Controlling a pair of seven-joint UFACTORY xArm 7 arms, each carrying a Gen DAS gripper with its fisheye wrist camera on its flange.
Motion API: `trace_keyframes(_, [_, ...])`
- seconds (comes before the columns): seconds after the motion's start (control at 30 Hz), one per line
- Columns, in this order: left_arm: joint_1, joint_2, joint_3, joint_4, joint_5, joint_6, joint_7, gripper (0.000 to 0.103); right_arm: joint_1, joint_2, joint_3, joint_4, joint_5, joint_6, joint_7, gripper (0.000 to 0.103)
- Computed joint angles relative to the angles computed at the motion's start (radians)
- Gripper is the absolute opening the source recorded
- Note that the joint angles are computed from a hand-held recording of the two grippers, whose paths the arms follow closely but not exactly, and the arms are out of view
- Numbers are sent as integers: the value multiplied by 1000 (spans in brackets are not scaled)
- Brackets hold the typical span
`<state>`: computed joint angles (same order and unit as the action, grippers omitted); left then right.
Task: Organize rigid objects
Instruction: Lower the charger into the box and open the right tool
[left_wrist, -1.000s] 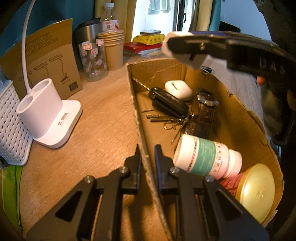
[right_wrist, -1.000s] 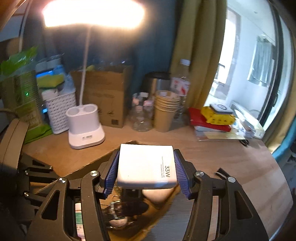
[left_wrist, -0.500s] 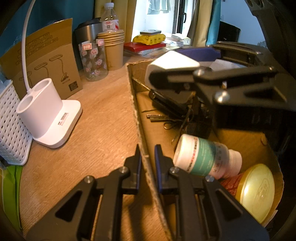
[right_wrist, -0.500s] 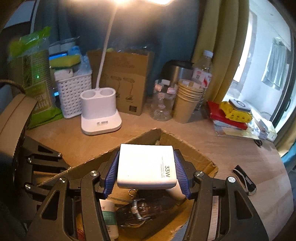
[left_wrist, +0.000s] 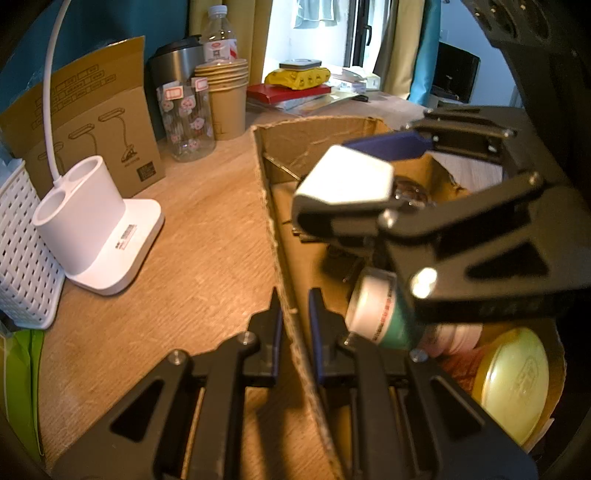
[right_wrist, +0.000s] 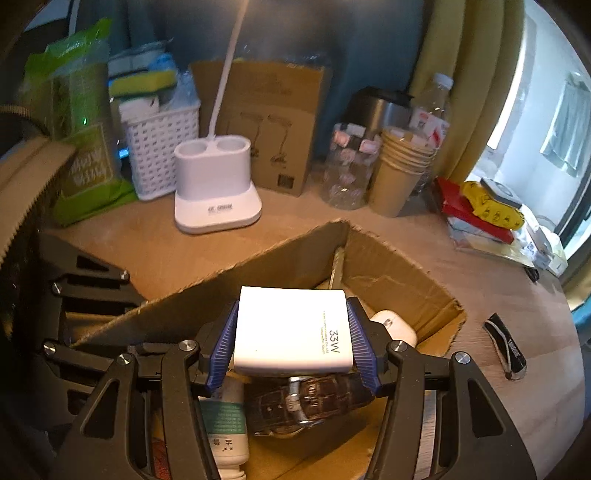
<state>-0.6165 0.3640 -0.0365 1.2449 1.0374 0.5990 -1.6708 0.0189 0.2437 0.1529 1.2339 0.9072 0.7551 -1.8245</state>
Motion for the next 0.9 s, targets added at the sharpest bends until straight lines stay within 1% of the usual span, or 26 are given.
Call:
trace_keyframes(0.17, [-1, 1, 0, 1, -1, 1, 0, 14, 5, -4, 2, -18, -17, -16, -16, 59])
trace_keyframes(0.3, [-1, 0, 1, 0, 0, -1, 0, 14, -5, -9, 0, -11, 0, 20, -28, 59])
trace_keyframes(0.5, [-2, 1, 1, 1, 0, -1, -1, 14, -9, 0, -5, 4, 1, 47, -15, 59])
trace_keyframes(0.63, [-2, 1, 1, 1, 0, -1, -1, 14, -26, -5, -9, 18, 42, 79, -28, 59])
trace_keyframes(0.73, [-4, 3, 0, 4, -2, 2, -2, 14, -39, -2, -17, 44, 70, 114, -17, 60])
trace_keyframes(0.9, [-6, 2, -1, 3, -2, 3, -4, 14, -52, 4, -26, 72, 96, 126, -4, 60])
